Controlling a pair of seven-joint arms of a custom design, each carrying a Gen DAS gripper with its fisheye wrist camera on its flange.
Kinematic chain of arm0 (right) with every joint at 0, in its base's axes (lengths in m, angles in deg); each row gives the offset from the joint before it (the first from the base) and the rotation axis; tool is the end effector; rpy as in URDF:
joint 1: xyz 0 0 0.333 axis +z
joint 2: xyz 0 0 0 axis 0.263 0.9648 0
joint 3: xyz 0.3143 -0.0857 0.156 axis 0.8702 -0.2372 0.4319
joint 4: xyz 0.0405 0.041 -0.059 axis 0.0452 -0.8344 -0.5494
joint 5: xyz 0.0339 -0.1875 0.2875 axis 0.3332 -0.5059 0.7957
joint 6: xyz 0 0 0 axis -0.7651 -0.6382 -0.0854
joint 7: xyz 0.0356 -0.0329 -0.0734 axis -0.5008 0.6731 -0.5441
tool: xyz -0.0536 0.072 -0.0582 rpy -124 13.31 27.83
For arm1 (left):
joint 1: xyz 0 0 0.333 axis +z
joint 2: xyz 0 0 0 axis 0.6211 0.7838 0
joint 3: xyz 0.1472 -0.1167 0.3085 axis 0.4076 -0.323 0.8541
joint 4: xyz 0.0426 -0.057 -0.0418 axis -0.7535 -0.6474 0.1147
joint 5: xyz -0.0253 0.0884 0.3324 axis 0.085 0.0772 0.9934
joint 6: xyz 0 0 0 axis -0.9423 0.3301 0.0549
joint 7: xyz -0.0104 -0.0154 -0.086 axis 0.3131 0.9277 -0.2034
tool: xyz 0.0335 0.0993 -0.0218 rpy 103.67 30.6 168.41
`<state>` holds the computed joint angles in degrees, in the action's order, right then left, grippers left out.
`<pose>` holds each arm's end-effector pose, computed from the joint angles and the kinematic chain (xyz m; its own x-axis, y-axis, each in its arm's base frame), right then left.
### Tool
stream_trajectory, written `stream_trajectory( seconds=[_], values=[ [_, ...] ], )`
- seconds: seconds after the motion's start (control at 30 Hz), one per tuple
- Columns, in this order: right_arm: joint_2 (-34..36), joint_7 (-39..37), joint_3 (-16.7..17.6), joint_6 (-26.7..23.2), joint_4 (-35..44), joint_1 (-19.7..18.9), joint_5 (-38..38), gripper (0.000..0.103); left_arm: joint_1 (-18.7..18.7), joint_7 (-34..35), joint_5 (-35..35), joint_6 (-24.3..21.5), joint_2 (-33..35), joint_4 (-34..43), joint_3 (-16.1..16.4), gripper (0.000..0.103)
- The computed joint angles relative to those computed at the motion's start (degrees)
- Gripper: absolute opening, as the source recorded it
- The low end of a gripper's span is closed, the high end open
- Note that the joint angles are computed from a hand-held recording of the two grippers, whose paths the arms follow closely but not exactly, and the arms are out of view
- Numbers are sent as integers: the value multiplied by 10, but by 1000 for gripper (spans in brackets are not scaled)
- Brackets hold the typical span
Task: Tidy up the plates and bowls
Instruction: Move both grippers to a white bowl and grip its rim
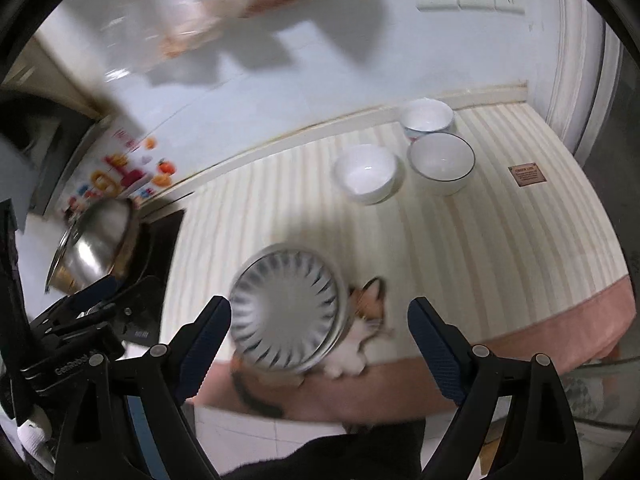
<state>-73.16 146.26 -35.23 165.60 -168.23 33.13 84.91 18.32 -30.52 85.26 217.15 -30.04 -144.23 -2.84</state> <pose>0.4588 0.1635 0.5600 0.2858 -0.9034 -0.3196 -0.8836 -0.1193 -0.4527 0.4501 -0.3117 0.5560 0.2402 -0.9680 0.0726 -0.8539 -0.2463 -0.4584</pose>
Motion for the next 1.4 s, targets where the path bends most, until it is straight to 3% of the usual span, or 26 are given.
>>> stream_trajectory(
  seconds=[0.07,0.2,0.4,0.47,0.6,0.7,0.73,0.77,0.8,0.87,1.07,1.4],
  values=[
    [67,-21,-12,-3,52,-8,12,92,11,37,-36,16,51,37,10,94],
    [195,-21,-4,-34,168,-46,6,92,19,93,-86,5,162,138,31,93],
    [370,10,23,-101,350,-90,-8,86,28,174,-167,-23,309,295,47,60],
    [414,19,31,-114,398,-98,-17,74,32,197,-192,-40,352,350,47,54],
    [498,43,44,-162,504,-109,-29,61,27,233,-213,-101,434,472,56,40],
    [550,57,49,-194,575,-107,-45,45,25,261,-225,-141,484,552,57,27],
    [559,58,50,-197,587,-106,-49,35,21,270,-225,-156,501,579,59,25],
    [571,61,48,-203,604,-102,-58,25,20,277,-228,-157,507,588,59,24],
    [582,66,45,-213,623,-97,-68,23,15,281,-225,-156,511,593,63,22],
    [583,66,44,-200,621,-88,-80,21,4,281,-216,-166,516,606,73,22],
    [583,70,47,-193,621,-84,-96,19,-4,264,-215,-141,471,537,72,22],
    [456,-5,56,-155,458,-116,-66,19,-30,228,-217,-79,358,384,51,22]
  ],
)
